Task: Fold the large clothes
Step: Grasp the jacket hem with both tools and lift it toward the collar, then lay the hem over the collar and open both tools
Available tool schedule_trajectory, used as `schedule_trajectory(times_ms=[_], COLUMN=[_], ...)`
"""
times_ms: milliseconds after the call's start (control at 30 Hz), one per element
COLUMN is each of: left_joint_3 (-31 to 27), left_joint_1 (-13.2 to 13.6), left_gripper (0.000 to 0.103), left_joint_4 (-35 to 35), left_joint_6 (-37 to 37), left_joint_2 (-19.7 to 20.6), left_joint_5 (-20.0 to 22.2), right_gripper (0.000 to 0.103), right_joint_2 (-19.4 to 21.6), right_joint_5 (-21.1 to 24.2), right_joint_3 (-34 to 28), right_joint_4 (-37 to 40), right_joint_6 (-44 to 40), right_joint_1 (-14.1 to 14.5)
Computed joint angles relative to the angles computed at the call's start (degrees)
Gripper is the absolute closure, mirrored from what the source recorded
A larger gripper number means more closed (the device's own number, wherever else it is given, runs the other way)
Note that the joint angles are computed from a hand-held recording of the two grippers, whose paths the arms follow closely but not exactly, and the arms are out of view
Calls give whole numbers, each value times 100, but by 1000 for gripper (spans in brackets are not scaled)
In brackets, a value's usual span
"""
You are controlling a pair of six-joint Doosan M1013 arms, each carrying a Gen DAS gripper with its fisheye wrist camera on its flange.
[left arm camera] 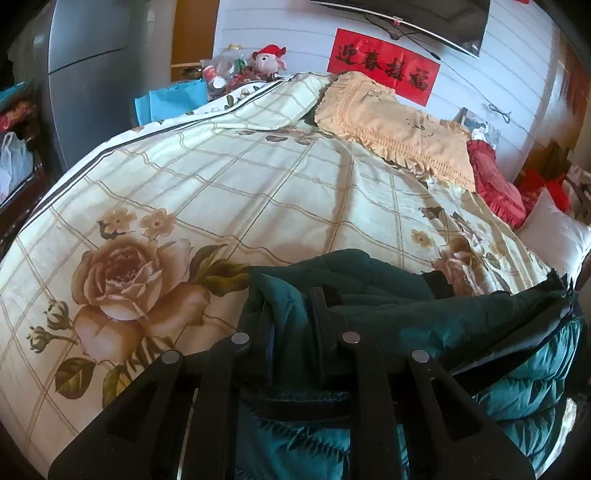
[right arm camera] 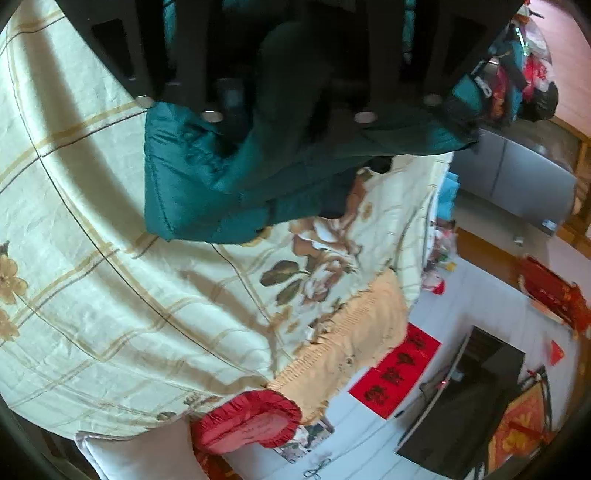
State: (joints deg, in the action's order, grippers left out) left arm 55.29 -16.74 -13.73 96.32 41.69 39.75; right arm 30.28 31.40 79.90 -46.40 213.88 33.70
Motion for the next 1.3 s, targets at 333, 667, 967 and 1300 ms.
schedule_trajectory(times_ms=[333, 667, 967, 1300], left_joint_3=[-495, -337, 155, -287], left_joint_1=[153, 313, 270, -139], left_gripper=[83, 46, 33, 20], left_joint_4=[-637, -1428, -1553, 536], left_joint_6=[207, 471, 979, -61], left_joint_2=[144, -35, -308, 222], left_joint_5=[843, 687, 153, 519], right_gripper=[17, 17, 19, 19], right_joint_2=[-152, 1126, 2340, 2817], right_joint_5=[1303, 2467, 3253, 3681], right_joint_3=[-399, -2682, -4468, -5079], right_joint_4=[-784, 381, 1122, 1940], right_joint_6=[-494, -4984, -5770, -5831], right_joint_1=[473, 754, 483, 138])
